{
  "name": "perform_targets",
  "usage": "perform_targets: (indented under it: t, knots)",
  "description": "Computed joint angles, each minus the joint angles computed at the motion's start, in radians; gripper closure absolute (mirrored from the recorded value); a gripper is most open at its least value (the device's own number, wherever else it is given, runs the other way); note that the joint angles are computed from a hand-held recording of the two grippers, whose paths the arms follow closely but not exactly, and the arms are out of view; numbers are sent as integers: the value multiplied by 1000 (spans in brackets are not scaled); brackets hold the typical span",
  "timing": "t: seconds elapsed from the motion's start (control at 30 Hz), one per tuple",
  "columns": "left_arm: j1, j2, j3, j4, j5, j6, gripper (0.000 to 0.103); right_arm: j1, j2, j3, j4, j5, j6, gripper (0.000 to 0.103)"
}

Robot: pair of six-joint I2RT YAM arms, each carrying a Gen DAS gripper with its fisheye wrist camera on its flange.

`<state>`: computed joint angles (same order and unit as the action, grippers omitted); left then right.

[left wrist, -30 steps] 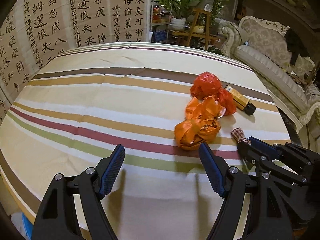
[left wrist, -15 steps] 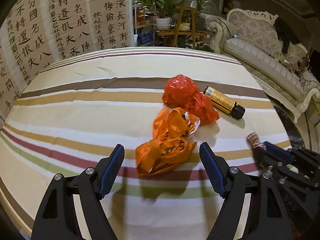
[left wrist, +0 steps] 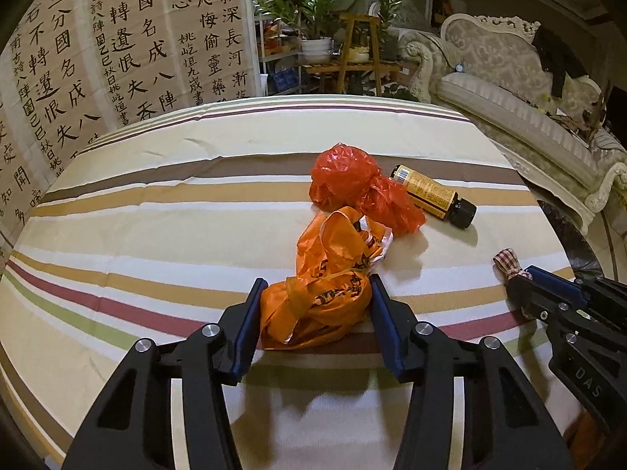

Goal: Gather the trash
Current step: 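Grasp the orange plastic bags with the left tool while the right holds the bundle, then carry the orange bags and checked bundle with both tools over the bin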

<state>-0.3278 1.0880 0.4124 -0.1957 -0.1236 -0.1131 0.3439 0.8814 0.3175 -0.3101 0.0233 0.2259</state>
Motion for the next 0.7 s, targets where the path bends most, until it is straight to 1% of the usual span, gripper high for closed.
perform_targets:
  t: [0.2,0.37,0.7]
  knots:
    - [-53,-81,-22,-52,-43,-62,52,20,-53,-6,-38,14,17,85]
    - [-121,-151,-34,-102,-96,-126,52,16,-133,-12,-97,19,20,85]
    - [-333,-228,-29,-192,-228,-268,52,-62,-378,-27,-285,-4,-7,85]
